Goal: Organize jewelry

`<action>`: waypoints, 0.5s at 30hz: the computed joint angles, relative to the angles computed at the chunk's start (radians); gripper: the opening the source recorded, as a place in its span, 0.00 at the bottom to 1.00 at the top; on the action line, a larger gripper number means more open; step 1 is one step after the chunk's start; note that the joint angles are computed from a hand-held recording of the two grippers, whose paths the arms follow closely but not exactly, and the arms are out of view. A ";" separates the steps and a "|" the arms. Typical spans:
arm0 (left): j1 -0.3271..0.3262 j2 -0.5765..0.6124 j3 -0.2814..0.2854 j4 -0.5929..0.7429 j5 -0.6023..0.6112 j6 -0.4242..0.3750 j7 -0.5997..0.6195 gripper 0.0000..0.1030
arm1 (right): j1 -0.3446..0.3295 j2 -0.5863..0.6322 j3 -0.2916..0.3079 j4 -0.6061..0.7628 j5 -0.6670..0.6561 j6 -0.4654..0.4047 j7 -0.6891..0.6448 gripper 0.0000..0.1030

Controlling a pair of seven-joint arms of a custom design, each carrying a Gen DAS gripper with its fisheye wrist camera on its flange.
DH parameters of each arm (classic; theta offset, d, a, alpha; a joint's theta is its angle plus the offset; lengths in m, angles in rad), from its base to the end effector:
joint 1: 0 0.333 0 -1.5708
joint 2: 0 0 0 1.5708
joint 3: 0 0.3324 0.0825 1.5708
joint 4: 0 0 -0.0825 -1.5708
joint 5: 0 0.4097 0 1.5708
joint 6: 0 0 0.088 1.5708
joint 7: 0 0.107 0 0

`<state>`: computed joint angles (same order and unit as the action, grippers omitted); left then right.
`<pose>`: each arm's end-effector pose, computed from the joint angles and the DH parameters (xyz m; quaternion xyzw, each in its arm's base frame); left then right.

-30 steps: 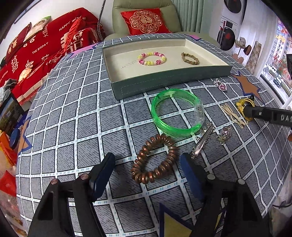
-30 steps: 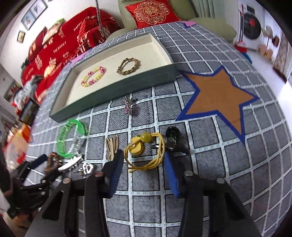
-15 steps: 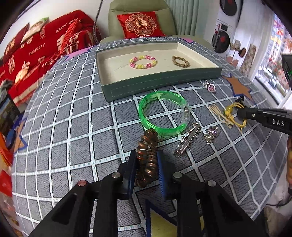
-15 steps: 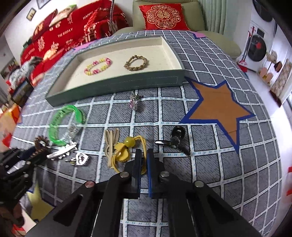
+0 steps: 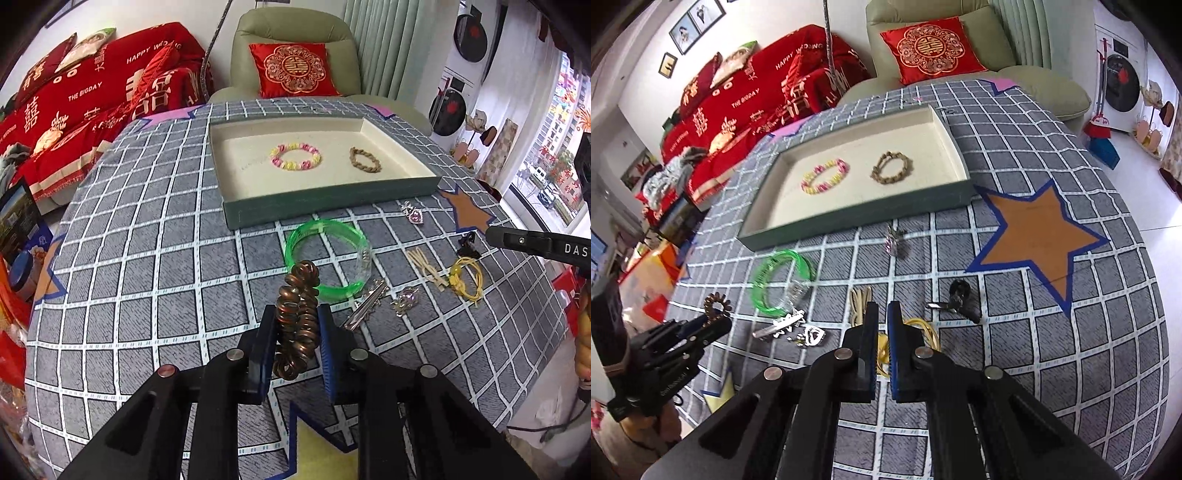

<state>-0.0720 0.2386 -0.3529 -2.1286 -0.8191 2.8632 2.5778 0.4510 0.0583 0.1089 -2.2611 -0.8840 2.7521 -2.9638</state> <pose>0.5837 -0.2126 0.3423 -0.4161 0.8501 -0.3128 0.0795 0.4686 0.3306 0.3708 -0.5123 0.8009 -0.1543 0.2690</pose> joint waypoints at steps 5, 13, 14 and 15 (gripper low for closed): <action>-0.002 -0.005 -0.001 -0.005 -0.006 -0.004 0.000 0.32 | -0.001 0.021 0.013 0.001 0.148 -0.009 -0.175 0.06; -0.003 -0.007 0.007 -0.013 0.016 -0.002 -0.024 0.32 | 0.043 0.079 0.001 0.028 0.229 -0.058 -0.317 0.06; -0.001 -0.008 0.006 -0.015 0.014 0.000 -0.022 0.32 | 0.051 0.079 -0.004 0.030 0.215 -0.067 -0.313 0.06; -0.001 -0.009 0.006 -0.016 0.013 0.000 -0.021 0.32 | 0.057 0.076 -0.010 0.029 0.196 -0.068 -0.306 0.09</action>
